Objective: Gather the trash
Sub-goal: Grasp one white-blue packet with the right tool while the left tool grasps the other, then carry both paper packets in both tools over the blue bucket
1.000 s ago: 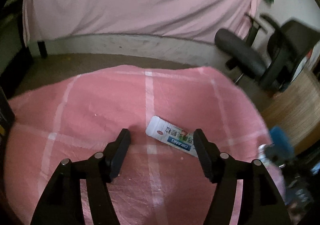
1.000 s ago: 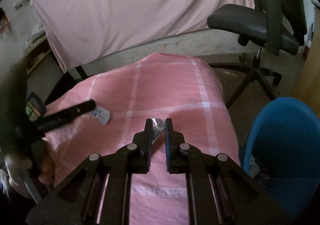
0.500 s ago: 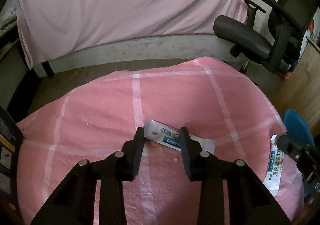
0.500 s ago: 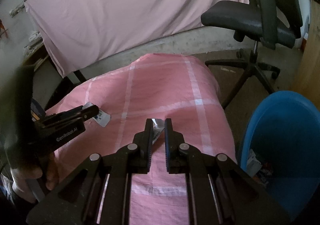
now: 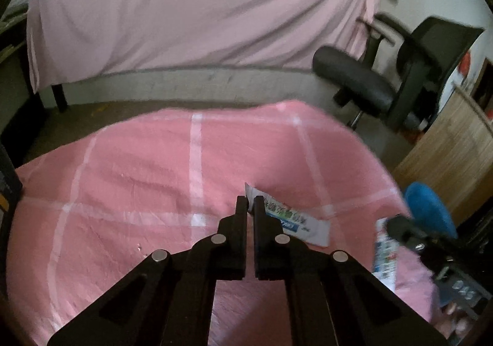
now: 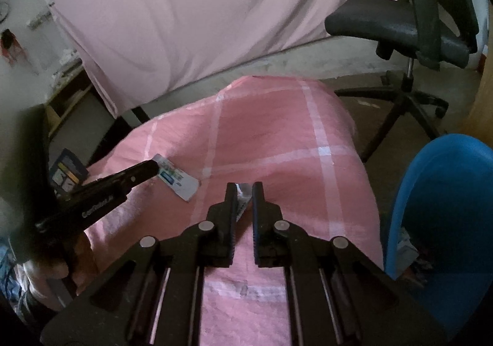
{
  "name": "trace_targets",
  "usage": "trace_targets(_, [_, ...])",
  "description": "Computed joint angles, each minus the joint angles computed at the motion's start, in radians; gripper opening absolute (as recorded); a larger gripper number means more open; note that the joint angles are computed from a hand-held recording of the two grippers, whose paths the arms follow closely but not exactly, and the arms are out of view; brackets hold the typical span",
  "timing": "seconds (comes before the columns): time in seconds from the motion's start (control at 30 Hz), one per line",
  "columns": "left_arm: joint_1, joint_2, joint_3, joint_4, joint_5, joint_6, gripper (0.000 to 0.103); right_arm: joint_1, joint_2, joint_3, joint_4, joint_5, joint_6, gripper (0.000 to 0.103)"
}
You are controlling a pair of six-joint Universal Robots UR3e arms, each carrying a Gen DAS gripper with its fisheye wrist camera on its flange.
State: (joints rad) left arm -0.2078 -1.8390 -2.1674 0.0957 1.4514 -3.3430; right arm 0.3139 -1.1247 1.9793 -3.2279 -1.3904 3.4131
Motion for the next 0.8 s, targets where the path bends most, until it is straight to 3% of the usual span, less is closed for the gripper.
trace_targets(0.17, [-0.111, 0.014, 0.011, 0.045, 0.143, -0.03, 0.0, 0.012, -0.035, 0.064, -0.075, -0.023, -0.024, 0.032])
trace_targets(0.4, [-0.186, 0.045, -0.004, 0.115, 0.19, -0.053, 0.0, 0.037, -0.079, 0.161, -0.251, -0.069, -0.032, 0.027])
trace_targets(0.53, [-0.243, 0.048, -0.018, 0.19, 0.276, -0.06, 0.0, 0.048, -0.102, 0.22, -0.346, -0.093, -0.038, 0.027])
trace_targets(0.8, [-0.25, 0.035, -0.111, 0.462, 0.241, -0.115, 0.0, -0.005, -0.108, 0.373, -0.697, -0.026, -0.04, 0.027])
